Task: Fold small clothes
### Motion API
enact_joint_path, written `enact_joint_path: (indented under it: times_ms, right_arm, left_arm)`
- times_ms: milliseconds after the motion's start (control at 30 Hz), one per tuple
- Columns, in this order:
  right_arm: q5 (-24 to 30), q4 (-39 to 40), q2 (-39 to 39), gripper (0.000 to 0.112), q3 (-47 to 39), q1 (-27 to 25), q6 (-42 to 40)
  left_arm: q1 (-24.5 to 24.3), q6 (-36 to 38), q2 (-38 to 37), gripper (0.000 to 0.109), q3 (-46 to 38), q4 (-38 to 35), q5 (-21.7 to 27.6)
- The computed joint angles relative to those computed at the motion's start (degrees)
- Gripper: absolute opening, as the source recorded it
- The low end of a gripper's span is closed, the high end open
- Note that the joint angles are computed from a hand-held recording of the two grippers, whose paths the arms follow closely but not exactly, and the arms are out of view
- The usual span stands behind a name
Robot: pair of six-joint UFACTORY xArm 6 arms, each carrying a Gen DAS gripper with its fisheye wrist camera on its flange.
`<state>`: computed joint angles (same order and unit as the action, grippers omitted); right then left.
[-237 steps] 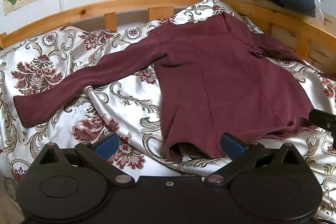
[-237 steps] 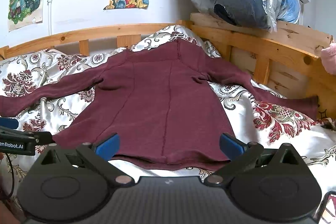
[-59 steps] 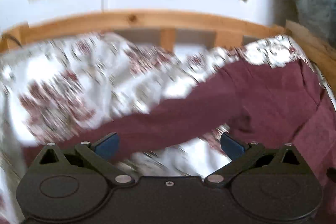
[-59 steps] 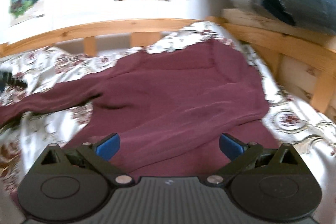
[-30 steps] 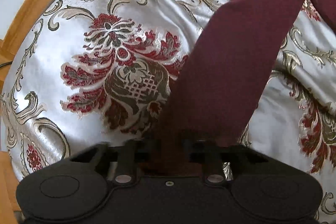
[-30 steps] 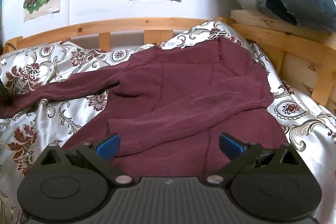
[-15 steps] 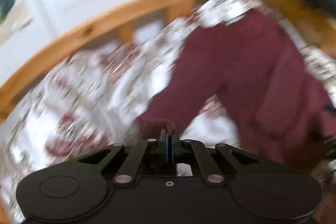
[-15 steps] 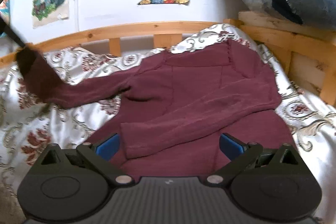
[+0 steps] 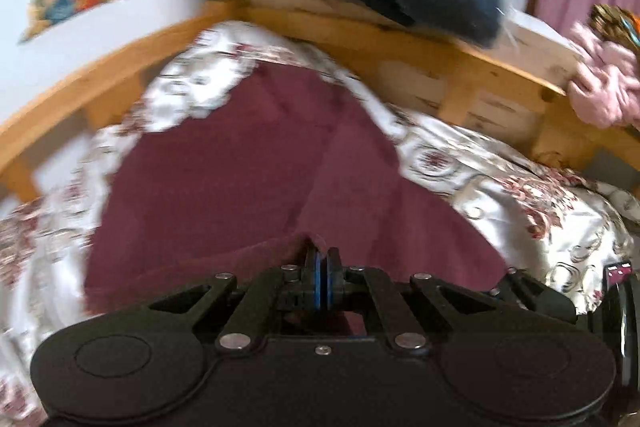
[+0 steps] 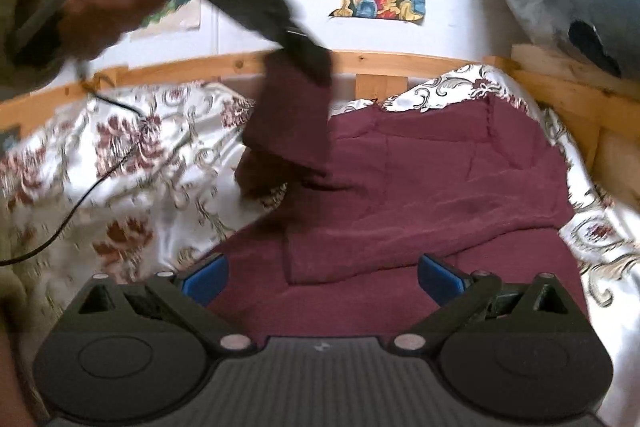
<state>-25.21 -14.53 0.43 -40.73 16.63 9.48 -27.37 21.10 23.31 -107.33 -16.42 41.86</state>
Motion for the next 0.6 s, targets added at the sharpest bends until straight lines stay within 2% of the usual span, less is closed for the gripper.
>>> enact_joint_path:
  times_ms: [67, 200, 367, 433, 500, 600]
  right_arm:
    - [0.08, 4.77, -0.46, 0.103, 1.02, 1.05, -4.64]
    - [0.7, 7.83, -1.16, 0.103, 2.61, 0.95, -5.31]
    - [2.62, 11.62, -1.81, 0.103, 3.8, 0.73, -6.44]
    - [3.28, 11.18, -1.8, 0.103, 3.87, 0.26, -5.41]
    - [3.89, 11.7, -1.59, 0.103, 3.69, 0.04, -5.3]
    - [5.45, 14.18, -0.85, 0.103, 2.55, 0.43, -5.81]
  left_arm:
    - [-1.22, 1.19, 4.25, 0.002, -4.67, -0.53, 1.5]
    - [-3.23, 0.87, 12.69, 0.002, -14.42, -0.96, 5.69]
    - [-5.14, 0.42, 18.96, 0.005, -19.87, -0.58, 6.29]
    - [-5.17, 0.18, 20.22, 0.014, -20.98, -1.46, 6.8]
    - [-4.76, -0.06, 19.8, 0.035, -20.0, -3.05, 6.24]
    - [-3.67, 0.69, 17.27, 0.056, -15.9, -5.99, 4.04]
